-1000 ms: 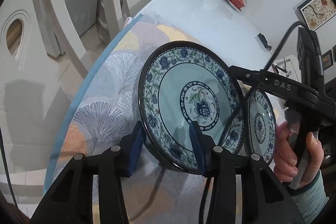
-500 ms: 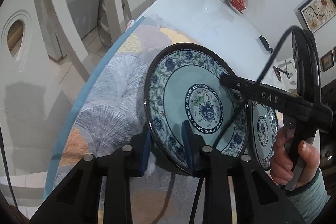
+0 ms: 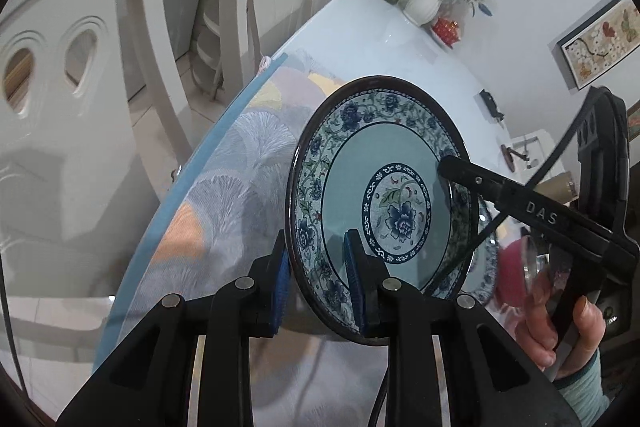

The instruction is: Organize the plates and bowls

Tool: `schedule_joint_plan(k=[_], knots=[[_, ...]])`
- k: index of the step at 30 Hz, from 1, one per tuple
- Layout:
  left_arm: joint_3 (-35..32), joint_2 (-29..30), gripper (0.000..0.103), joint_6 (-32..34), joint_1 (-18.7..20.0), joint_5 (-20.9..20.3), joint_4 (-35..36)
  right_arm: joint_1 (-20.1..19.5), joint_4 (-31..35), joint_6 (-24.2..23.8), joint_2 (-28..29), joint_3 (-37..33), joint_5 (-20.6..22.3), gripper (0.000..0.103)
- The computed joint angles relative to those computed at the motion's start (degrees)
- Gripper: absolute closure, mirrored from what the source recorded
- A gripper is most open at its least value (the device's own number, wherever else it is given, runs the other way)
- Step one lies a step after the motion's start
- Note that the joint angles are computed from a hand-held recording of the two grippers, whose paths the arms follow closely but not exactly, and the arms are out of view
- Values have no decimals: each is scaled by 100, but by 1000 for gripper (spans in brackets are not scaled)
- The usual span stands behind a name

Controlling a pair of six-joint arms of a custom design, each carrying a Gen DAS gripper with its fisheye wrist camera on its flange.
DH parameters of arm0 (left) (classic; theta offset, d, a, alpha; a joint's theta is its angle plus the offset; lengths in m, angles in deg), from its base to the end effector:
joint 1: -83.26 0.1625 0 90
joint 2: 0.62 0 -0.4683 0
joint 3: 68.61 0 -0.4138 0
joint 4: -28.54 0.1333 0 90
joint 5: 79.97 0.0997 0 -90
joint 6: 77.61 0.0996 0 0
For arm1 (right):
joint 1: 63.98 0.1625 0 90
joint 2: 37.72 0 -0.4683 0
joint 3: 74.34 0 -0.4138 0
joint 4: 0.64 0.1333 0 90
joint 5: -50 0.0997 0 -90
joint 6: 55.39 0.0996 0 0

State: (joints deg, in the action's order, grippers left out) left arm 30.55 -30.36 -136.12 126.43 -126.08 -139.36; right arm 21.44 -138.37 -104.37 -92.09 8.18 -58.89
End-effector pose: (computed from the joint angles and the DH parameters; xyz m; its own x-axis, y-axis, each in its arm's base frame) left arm -0.3438 -0.6000 -0.0489 -0.9116 -0.3390 -0.2324 -0.1072 0.7420 -0.6617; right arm 0.0398 -0.7688 0.2925 -0.6701 -0.5880 0.4530 -0.6557 0.7550 0.0102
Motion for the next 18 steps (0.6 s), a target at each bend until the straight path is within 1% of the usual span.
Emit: schedule_joint_plan(k=[5, 9, 11, 14, 18], knots=[[308, -214, 80, -279, -340, 246, 86, 69, -160, 102, -590, 584, 115, 69], [661, -414, 80, -590, -686, 427, 136, 125, -292, 182, -1104, 1152, 67, 69], [834, -511, 80, -789, -872, 522, 248, 121, -150, 398, -1406, 1412, 22, 69], [1075, -625, 80, -1087, -1097, 554, 382, 38, 85, 638, -1834, 1766, 109, 69], [1275, -718, 80, -1576, -1383, 542, 793, -88, 208, 717, -2351, 2275, 101, 69]])
